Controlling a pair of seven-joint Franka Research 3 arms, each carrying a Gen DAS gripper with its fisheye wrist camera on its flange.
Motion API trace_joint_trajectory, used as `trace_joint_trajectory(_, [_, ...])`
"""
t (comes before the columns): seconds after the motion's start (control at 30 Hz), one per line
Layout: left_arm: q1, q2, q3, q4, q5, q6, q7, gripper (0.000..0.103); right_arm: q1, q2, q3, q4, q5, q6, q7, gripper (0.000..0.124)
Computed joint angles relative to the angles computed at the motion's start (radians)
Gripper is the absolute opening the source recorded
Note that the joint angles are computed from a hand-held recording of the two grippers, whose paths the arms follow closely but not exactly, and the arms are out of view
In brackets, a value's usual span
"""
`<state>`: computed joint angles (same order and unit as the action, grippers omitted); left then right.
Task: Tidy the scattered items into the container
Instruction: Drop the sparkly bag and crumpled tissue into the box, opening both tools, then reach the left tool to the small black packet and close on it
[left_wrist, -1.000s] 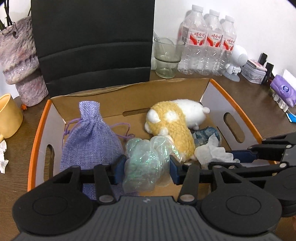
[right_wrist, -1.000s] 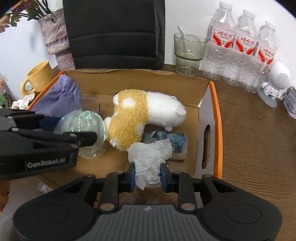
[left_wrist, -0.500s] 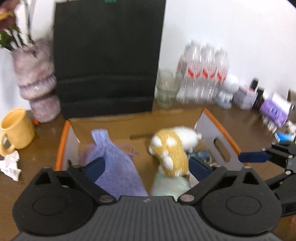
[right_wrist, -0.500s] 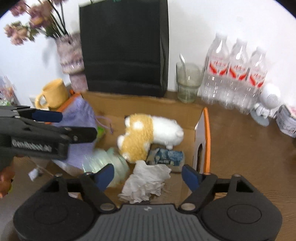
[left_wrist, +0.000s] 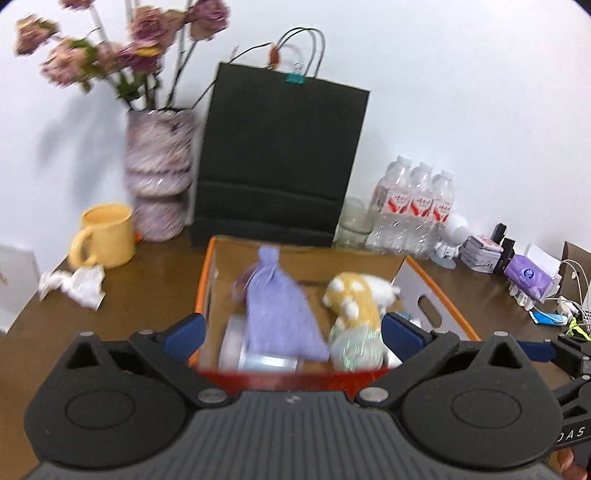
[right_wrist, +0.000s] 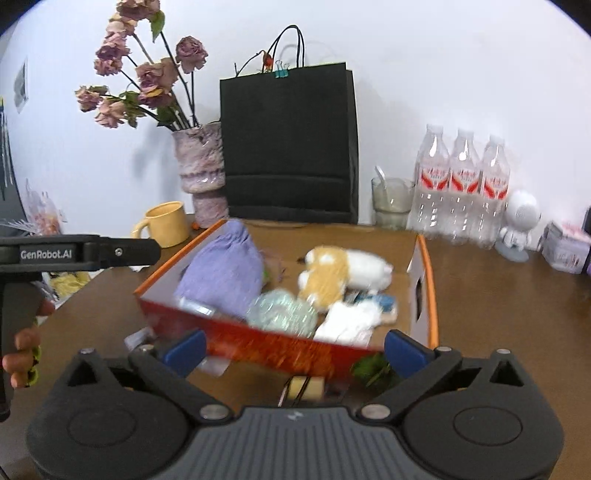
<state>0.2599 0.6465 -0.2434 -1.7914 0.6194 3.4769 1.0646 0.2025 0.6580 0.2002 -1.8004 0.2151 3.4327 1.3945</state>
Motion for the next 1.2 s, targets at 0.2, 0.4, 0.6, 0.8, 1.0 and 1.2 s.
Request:
trace_joint_trajectory(0.2, [-0.144, -0.079, 0.173, -0.173, -0.142, 0.088, 0.057, 0.103, 0.009, -0.031, 0.007, -0.13, -0.001, 0.104, 0.029, 0.103])
trace_joint_trajectory(0.4, [-0.235, -0.105, 0.247, -0.294, -0.281, 0.161, 0.154, 0.103, 0.064, -0.028, -0.032, -0.197, 0.014, 0.193, 0.041, 0.103])
trace_joint_trajectory(0.6, [-0.274, -0.113, 0.264, -0.368, -0.386, 0.219, 0.238, 0.103, 0.109, -0.027, -0.06, -0.238, 0.029, 0.232, 0.029, 0.103])
trace_joint_trajectory(0.8, [-0.297, -0.111, 0.266, -0.396, -0.459, 0.235, 0.297, 0.103, 0.2, 0.001, -0.111, -0.233, 0.157, 0.299, -0.057, 0.103])
trace_joint_trajectory(1.0, [-0.319, -0.109, 0.27, -0.409, -0.502, 0.235, 0.344, 0.103, 0.171, 0.004, -0.087, -0.237, 0.141, 0.294, -0.049, 0.103])
trace_joint_trajectory(1.2, [-0.342, -0.1, 0.28, -0.405, -0.524, 0.221, 0.401, 0.103, 0.175, 0.011, -0.093, -0.229, 0.158, 0.268, -0.06, 0.103])
